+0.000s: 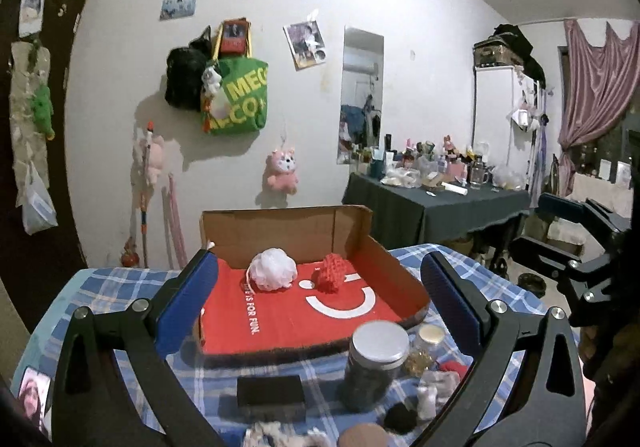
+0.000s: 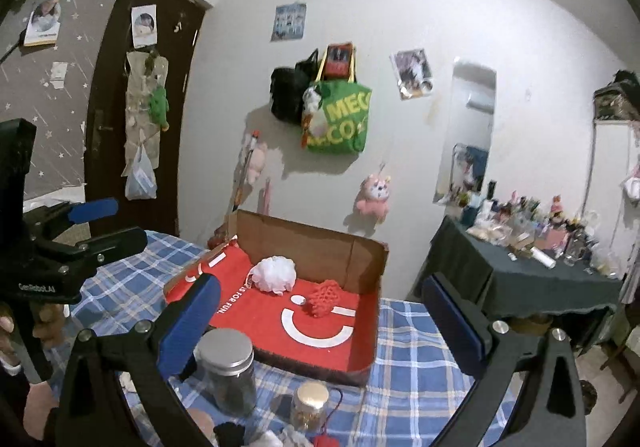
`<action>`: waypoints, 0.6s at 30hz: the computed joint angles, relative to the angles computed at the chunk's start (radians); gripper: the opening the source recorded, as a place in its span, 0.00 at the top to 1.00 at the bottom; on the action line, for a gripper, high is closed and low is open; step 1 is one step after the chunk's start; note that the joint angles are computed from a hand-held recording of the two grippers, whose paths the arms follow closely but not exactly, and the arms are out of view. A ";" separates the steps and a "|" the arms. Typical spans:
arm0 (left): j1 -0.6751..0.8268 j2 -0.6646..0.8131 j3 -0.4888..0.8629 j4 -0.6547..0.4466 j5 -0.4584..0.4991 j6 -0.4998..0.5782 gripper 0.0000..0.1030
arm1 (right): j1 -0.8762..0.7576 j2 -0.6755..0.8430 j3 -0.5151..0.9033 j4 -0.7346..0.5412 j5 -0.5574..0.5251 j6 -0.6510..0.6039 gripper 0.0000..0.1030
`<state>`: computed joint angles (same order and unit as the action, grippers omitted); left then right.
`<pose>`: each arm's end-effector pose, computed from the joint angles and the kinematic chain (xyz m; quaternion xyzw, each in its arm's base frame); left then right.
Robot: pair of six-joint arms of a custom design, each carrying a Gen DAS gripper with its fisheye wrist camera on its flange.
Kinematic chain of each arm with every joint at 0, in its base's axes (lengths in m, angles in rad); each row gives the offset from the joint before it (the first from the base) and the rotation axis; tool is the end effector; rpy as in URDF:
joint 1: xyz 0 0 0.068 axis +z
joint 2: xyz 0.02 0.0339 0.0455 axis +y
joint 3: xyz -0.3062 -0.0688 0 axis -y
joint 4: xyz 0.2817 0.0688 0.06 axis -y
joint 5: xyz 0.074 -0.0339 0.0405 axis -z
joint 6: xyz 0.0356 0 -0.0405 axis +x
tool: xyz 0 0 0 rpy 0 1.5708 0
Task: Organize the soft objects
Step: 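Withdraw both tools from the box back toward the remaining table items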
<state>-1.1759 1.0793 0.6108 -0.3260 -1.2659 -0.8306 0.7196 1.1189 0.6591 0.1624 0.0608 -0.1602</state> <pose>0.1134 -0.1838 0.2494 -0.0923 0.7737 0.0370 0.6257 0.2045 0.1764 0.2856 -0.3259 0.7349 0.1406 0.5779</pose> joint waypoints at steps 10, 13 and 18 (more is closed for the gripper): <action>-0.255 0.511 0.214 -1.024 -0.058 -1.322 0.00 | 0.139 -0.188 -0.308 0.151 0.225 0.084 0.00; -0.287 0.617 0.230 -1.085 -0.026 -1.458 0.00 | 0.189 -0.180 -0.387 0.226 0.304 0.108 0.00; -0.325 0.719 0.231 -1.060 0.019 -1.546 0.00 | 0.222 -0.135 -0.485 0.331 0.350 0.160 0.00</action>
